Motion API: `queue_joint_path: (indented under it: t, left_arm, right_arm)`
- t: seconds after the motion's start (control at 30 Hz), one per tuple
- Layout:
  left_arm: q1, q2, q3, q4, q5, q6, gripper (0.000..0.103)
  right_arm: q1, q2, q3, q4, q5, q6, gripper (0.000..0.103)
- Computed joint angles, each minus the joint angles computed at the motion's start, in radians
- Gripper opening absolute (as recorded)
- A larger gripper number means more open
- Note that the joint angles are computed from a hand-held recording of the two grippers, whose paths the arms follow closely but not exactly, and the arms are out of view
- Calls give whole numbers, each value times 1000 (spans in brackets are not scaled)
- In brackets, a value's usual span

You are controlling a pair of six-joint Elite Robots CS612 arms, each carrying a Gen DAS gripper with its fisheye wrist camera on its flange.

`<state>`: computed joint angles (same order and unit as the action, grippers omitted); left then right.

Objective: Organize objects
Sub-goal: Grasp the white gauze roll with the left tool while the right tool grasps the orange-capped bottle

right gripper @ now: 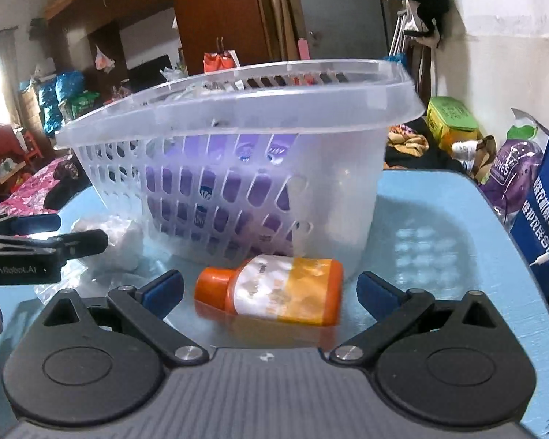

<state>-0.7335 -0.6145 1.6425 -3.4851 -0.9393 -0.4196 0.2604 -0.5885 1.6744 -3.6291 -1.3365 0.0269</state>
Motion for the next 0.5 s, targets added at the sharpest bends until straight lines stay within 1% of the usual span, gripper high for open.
queue_joint_path:
  t: [0.1,0.17,0.27,0.37,0.43,0.5]
  left_arm:
    - [-4,3,-10,10,18,3,96]
    - [-8,5,-15,12,26,6,96]
    - [-15,11,-21,-11,25,33,96]
    - [-23,15,-34,20,52,46,96]
    - [-25,16,-44,56,66,38,96]
    - [-26,15,-48,73,70,30,96]
  right_arm:
    - [5,3,-5,3,-17,-1,103]
    - [6,4,-4,-7,-23,14,98]
    - [10,3,-2,-8,-34,5,98]
    - [15,1,2,-16,-56,-6,95]
    - [16,0,3,-15,-62,-8,94]
    - [17,0,2,-11,-64,-5,92]
